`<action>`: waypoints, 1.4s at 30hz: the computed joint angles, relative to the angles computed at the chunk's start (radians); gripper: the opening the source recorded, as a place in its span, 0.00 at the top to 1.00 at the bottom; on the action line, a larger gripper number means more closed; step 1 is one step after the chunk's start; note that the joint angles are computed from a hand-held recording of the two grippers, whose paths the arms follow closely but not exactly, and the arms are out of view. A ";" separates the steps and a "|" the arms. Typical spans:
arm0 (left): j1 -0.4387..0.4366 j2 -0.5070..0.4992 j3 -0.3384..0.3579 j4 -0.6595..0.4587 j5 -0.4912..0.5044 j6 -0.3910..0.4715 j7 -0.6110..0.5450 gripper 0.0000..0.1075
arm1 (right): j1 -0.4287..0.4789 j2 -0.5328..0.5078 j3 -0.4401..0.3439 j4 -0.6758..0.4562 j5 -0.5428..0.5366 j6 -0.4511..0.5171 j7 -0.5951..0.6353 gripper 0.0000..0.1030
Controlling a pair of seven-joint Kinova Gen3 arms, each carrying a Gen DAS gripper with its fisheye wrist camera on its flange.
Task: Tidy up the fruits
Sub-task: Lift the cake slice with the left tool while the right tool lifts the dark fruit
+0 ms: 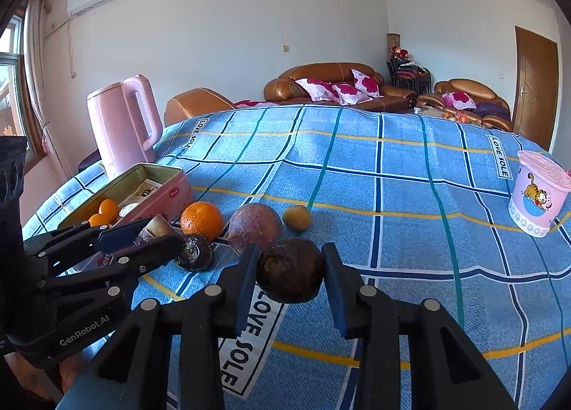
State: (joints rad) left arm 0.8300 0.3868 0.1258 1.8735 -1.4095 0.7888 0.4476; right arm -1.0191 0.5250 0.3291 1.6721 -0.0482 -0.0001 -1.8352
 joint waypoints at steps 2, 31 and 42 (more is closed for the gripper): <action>0.003 -0.001 -0.001 0.003 -0.006 0.005 0.011 0.68 | -0.012 -0.001 0.013 0.009 -0.004 -0.016 0.001 0.63; 0.018 -0.002 0.037 0.039 -0.095 0.104 0.132 0.68 | -0.068 -0.035 0.032 0.124 -0.323 -0.214 0.330 0.63; 0.028 0.002 0.048 0.048 -0.126 0.148 0.170 0.68 | -0.032 -0.049 -0.042 0.154 -0.431 -0.291 0.464 0.63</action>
State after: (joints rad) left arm 0.8577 0.3892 0.1742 1.9219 -1.5358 0.9372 0.6173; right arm -1.0511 0.4757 0.2869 1.8257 -0.4792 -0.2912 -1.3712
